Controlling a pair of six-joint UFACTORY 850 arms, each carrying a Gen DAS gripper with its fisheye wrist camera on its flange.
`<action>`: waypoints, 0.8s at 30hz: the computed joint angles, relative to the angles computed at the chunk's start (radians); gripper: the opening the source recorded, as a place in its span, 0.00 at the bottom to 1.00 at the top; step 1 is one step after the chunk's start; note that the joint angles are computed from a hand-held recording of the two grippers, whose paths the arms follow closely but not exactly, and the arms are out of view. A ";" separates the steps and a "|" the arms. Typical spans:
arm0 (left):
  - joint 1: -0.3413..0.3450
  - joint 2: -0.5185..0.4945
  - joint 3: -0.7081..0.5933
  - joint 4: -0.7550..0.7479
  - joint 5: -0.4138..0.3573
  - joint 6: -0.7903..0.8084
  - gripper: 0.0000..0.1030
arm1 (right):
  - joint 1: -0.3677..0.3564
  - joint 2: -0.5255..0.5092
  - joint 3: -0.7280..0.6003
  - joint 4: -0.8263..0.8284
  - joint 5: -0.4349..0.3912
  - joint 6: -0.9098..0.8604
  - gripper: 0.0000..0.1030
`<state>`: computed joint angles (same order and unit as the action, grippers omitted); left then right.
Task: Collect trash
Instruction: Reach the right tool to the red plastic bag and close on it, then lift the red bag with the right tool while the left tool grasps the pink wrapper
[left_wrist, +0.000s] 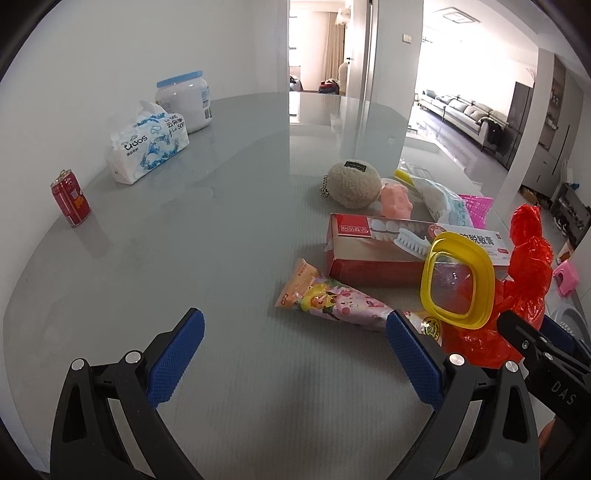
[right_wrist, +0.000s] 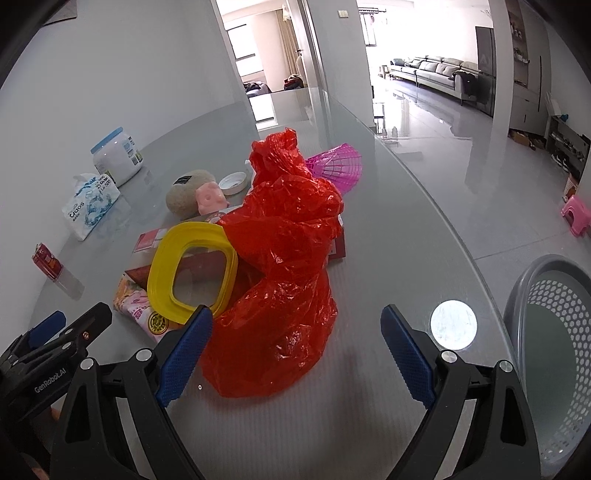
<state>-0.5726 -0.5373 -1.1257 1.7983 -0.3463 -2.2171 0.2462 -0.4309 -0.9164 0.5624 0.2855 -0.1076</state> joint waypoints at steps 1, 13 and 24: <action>0.000 -0.002 -0.002 -0.007 -0.001 0.005 0.94 | 0.001 -0.008 -0.010 0.016 -0.002 -0.015 0.85; 0.000 -0.001 0.001 -0.006 0.026 -0.002 0.94 | -0.009 -0.029 -0.019 -0.088 -0.039 0.061 0.36; -0.022 0.023 0.026 0.039 0.021 -0.056 0.94 | 0.004 0.049 0.071 -0.142 0.014 0.124 0.19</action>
<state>-0.5947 -0.5146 -1.1001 1.8372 -0.3252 -2.2732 0.2499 -0.3822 -0.8449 0.4209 0.2997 0.0165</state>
